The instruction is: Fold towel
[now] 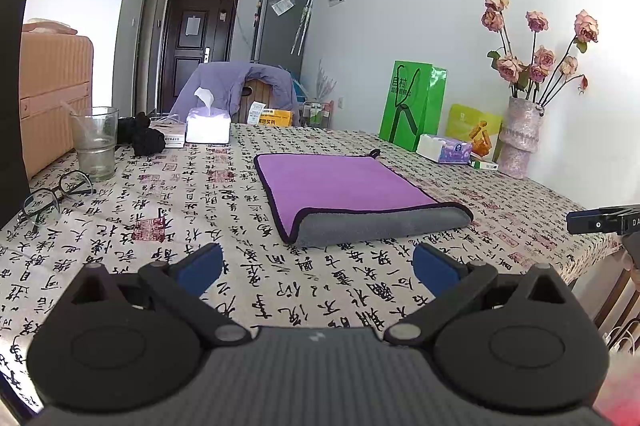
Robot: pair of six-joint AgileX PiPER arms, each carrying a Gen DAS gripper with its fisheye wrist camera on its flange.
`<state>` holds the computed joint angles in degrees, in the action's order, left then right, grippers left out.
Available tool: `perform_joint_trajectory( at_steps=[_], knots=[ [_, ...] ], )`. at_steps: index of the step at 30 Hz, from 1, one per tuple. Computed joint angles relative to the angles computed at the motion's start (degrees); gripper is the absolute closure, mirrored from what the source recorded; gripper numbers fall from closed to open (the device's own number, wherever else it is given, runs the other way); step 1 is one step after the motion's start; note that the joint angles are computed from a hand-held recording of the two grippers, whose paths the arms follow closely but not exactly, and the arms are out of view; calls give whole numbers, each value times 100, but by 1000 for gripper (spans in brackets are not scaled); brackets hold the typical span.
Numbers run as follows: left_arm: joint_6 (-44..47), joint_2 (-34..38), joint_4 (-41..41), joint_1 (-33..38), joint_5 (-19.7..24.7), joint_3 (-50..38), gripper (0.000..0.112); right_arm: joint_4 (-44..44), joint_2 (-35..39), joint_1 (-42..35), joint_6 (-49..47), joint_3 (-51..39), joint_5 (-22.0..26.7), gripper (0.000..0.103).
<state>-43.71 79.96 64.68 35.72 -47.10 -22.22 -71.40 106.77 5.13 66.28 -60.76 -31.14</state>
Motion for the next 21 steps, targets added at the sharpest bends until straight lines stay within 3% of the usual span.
perform_joint_trajectory(
  at_steps=[21],
  knots=[
    [62,-2,-42,-17,1,38,9,-28,-1,2,30,-7,12,0]
  ],
)
